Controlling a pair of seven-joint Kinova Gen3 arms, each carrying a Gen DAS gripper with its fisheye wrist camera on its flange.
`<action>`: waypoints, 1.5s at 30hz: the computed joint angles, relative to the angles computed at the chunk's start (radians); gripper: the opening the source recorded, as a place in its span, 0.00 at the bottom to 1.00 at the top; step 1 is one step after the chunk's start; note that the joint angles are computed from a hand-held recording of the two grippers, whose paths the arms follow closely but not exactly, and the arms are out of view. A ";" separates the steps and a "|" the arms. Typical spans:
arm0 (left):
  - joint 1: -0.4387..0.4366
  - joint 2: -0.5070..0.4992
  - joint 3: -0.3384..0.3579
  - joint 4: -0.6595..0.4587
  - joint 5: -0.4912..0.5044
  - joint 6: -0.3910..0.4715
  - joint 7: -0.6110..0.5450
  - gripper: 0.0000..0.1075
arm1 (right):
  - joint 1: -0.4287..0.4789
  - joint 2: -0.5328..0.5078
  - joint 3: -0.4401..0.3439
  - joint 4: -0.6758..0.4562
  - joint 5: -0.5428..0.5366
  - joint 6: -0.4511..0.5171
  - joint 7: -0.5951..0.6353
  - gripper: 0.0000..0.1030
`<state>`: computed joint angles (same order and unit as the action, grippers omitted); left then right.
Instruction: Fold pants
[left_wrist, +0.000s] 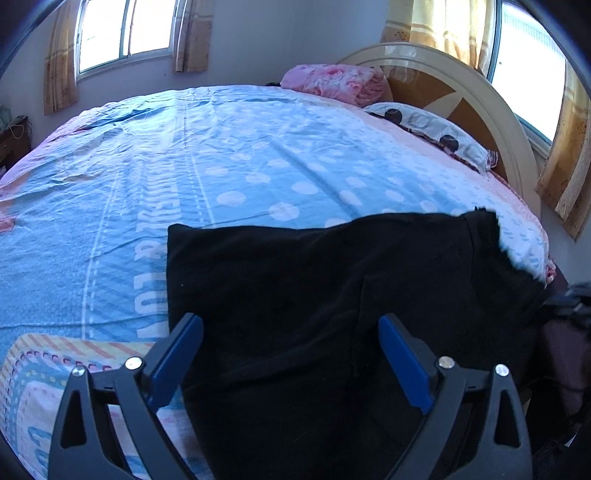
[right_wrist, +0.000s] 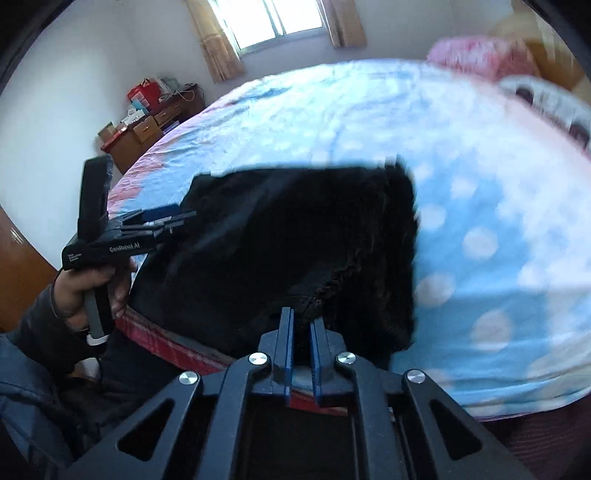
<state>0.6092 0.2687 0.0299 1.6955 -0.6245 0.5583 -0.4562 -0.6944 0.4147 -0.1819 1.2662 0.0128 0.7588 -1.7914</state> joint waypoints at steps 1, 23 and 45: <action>-0.002 0.004 0.003 -0.003 0.003 0.003 -0.007 0.94 | -0.016 -0.007 0.011 -0.017 0.024 0.022 -0.026 0.07; -0.009 0.037 0.011 -0.040 0.054 0.048 -0.085 0.96 | -0.008 0.135 -0.040 -0.256 0.083 0.039 -0.056 0.46; -0.005 -0.014 -0.004 0.037 0.050 -0.004 -0.037 0.96 | 0.007 0.186 0.047 -0.229 -0.092 0.012 -0.105 0.55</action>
